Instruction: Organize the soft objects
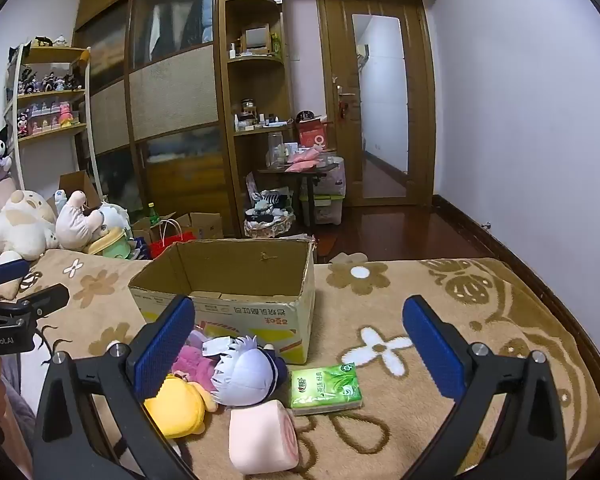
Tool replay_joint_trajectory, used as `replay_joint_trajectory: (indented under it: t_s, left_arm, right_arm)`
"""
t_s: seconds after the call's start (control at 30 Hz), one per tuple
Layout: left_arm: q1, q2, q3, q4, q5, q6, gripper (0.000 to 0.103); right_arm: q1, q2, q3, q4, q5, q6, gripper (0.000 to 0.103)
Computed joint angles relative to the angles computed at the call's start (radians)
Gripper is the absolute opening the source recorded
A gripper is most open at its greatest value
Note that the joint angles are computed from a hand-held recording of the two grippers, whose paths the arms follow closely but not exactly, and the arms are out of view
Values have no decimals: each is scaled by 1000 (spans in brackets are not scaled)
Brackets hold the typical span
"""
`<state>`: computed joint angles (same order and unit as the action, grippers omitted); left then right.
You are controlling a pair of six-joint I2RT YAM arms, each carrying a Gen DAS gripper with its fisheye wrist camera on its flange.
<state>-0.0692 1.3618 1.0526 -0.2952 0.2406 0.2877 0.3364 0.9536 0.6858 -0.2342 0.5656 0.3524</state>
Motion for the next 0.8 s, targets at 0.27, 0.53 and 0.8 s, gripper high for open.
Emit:
replay_joint_trajectory:
  t_s: [0.27, 0.53, 0.8]
  left_arm:
    - [2, -16, -19, 36, -24, -14, 101]
    - [14, -2, -12, 35, -9, -3, 101]
    - [11, -2, -13, 36, -16, -2, 101]
  right_arm:
    - [4, 2, 4, -5, 5, -1, 103]
    - [5, 1, 3, -3, 9, -3, 103]
    - [13, 1, 7, -11, 16, 0, 103]
